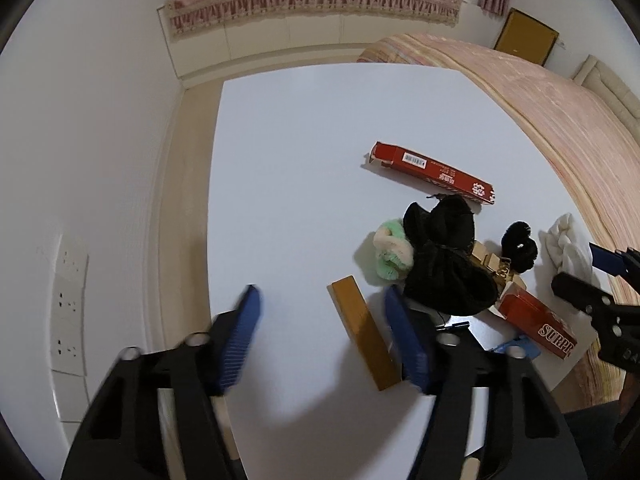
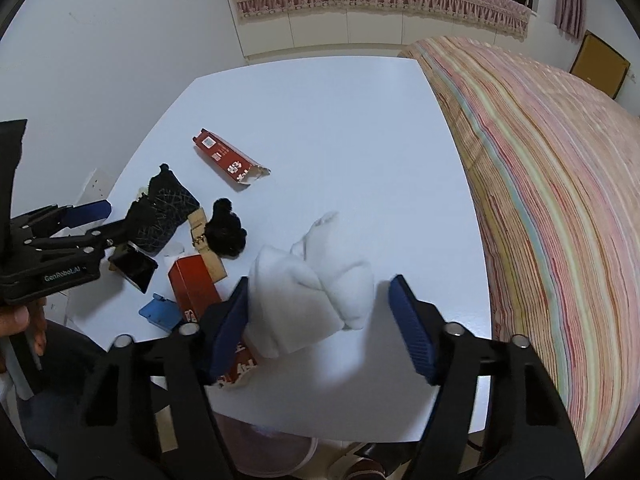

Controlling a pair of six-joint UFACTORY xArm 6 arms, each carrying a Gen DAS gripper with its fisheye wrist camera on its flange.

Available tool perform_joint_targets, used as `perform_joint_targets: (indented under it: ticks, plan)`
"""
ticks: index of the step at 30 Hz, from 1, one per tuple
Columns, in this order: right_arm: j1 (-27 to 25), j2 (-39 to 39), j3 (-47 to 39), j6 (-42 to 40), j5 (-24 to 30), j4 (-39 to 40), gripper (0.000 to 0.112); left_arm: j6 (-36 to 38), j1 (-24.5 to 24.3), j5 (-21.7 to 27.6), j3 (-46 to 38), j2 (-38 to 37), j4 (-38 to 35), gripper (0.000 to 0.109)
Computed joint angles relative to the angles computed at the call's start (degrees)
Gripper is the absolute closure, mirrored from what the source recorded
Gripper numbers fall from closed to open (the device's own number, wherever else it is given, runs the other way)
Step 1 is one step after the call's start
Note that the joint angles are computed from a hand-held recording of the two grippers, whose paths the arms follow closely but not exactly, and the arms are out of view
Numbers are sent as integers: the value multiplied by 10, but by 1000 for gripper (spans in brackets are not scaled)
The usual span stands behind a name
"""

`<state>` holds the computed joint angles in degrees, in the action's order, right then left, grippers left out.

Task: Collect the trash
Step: 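Grasp the white cloth with the right tool while the left tool grasps the wooden stick, then carry both held items over the pink wastebasket and open both tools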

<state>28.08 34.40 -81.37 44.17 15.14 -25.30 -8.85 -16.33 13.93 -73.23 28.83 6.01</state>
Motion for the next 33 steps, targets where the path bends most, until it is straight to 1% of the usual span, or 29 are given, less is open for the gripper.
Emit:
perform_joint_targets:
  ticks: [1, 2, 3, 5, 7, 9, 11, 13, 16, 20, 25, 30, 33]
  plan:
    - [0, 0, -1, 4, 2, -6, 56, 16, -1, -1, 3, -3, -12, 63]
    - [-1, 0, -2, 2, 1, -5, 57, 30, -2, 1, 0, -2, -24, 74]
    - [-1, 1, -2, -1, 0, -3, 58, 45, -3, 2, -1, -2, -37, 78]
    - [-2, 1, -3, 2, 1, -10, 63, 81, -3, 7, -7, 1, -73, 92]
    - [-2, 3, -5, 3, 1, -13, 64, 118, -3, 10, -10, 2, -110, 97]
    - [-2, 2, -5, 10, 2, -22, 67, 165, -3, 9, -9, 2, -163, 97]
    - [-1, -1, -3, 13, 2, -26, 68, 188, -5, 8, -7, 1, -189, 97]
    - [-1, -4, -2, 16, 3, -32, 69, 223, -6, 13, -11, 2, -231, 97]
    - [-2, -12, 1, 28, 5, -45, 70, 248, -8, 11, -9, -1, -257, 97]
    - [-2, -25, 9, 42, 4, -60, 70, 267, -12, 10, 0, -15, -273, 97]
    - [3, -58, 34, 62, -1, -82, 70, 310, -17, 7, 26, -48, -306, 97]
    - [14, -97, 68, 70, -6, -89, 70, 390, -25, 16, 61, -96, -372, 97]
    - [30, -127, 97, 92, -5, -108, 70, 443, -32, 22, 87, -128, -416, 97]
